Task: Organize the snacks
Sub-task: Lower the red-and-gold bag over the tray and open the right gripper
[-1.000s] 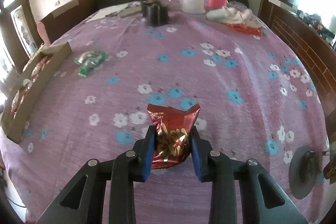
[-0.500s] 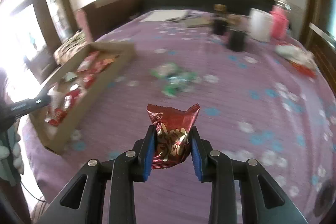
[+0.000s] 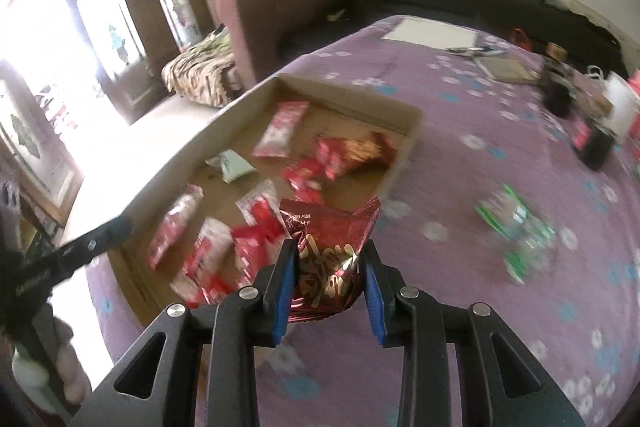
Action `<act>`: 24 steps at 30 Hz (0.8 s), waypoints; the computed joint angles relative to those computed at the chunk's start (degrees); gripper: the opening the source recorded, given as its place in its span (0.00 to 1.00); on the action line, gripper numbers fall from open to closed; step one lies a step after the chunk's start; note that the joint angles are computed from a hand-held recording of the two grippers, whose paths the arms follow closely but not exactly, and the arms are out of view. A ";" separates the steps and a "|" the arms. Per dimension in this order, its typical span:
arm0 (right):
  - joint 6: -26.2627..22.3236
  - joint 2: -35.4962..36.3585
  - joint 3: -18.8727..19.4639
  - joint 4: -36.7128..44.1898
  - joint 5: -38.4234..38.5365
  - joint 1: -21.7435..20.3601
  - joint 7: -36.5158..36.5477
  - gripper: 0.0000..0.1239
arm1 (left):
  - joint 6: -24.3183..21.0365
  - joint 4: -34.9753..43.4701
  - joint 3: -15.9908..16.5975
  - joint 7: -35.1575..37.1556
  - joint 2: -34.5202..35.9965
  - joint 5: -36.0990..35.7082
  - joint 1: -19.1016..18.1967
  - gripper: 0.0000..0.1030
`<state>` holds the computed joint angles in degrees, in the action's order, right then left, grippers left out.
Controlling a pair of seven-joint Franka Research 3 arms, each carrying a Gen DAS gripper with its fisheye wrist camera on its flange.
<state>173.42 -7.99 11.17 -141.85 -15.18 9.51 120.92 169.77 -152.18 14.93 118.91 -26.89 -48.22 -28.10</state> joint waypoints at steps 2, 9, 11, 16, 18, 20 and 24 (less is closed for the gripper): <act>-1.69 3.63 0.33 4.28 -1.09 0.46 0.19 0.25 | 0.60 -0.28 0.43 0.57 0.00 0.09 0.26 0.51; -8.87 14.98 -4.62 19.21 -10.37 6.35 6.15 0.26 | 1.70 -0.82 3.45 5.56 -0.67 -1.01 -0.95 0.51; -11.84 18.05 -6.80 23.86 -12.72 8.62 7.51 0.26 | 1.14 -0.62 5.48 7.50 -1.09 -2.16 -2.29 0.51; -16.38 24.30 -11.94 32.81 -13.76 12.94 8.90 0.31 | 0.28 0.02 7.01 11.78 -1.44 -5.26 -2.69 0.51; -15.38 25.86 -13.26 34.45 -12.44 13.59 8.01 0.34 | -0.62 0.29 6.61 12.53 -1.33 -6.00 -1.57 0.51; -15.38 26.23 -14.17 35.00 -11.31 14.33 6.92 0.35 | -1.29 0.59 5.43 12.61 -0.94 -6.57 0.14 0.51; -12.87 23.05 -16.63 31.60 -13.43 16.19 9.52 0.44 | -1.83 0.29 2.78 11.84 -1.26 -7.69 3.31 0.51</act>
<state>160.55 15.06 -5.46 -110.25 -28.61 25.70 130.44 167.93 -151.89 17.71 130.75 -28.15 -55.91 -24.79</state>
